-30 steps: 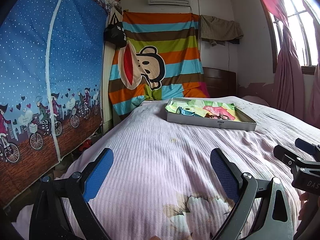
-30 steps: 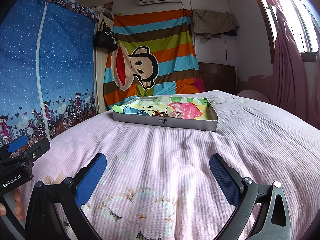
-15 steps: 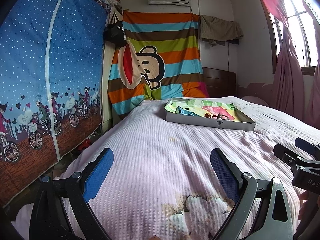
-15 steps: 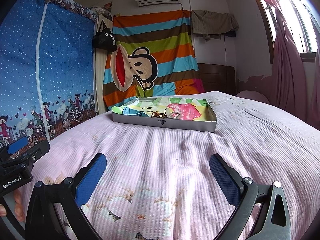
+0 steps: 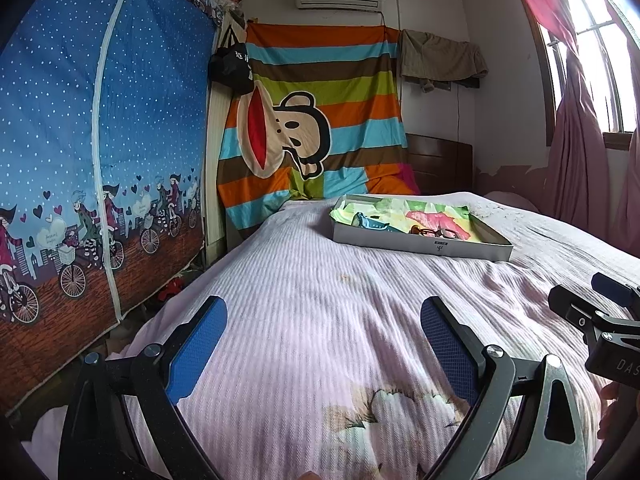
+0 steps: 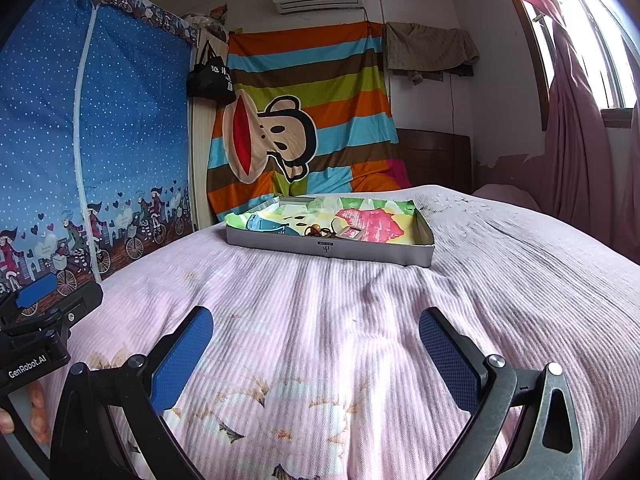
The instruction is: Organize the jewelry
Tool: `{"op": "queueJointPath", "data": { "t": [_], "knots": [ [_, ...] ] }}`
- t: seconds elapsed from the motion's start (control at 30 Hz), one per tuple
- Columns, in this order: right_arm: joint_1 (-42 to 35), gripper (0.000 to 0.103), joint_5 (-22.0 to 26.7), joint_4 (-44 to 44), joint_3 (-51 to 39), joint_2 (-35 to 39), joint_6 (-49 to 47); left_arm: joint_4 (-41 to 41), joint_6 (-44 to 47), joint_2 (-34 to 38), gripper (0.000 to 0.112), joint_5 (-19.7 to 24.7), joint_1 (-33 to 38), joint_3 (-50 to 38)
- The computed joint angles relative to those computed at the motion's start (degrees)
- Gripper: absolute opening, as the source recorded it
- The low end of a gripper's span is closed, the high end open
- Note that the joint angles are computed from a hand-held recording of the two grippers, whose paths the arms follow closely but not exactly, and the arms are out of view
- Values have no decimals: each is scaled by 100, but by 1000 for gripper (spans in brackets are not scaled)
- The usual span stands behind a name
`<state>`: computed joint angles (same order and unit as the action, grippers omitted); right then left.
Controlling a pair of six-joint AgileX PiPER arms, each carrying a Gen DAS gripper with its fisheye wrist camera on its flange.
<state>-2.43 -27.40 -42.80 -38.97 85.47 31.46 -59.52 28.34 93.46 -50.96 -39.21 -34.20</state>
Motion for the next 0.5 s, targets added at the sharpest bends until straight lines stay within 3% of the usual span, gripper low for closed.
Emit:
{"op": "queueJointPath", "data": {
  "t": [0.5],
  "knots": [
    [5,103,-2,16,10,-14,-19,45,-56,13,95,23,33,-2]
  ]
}}
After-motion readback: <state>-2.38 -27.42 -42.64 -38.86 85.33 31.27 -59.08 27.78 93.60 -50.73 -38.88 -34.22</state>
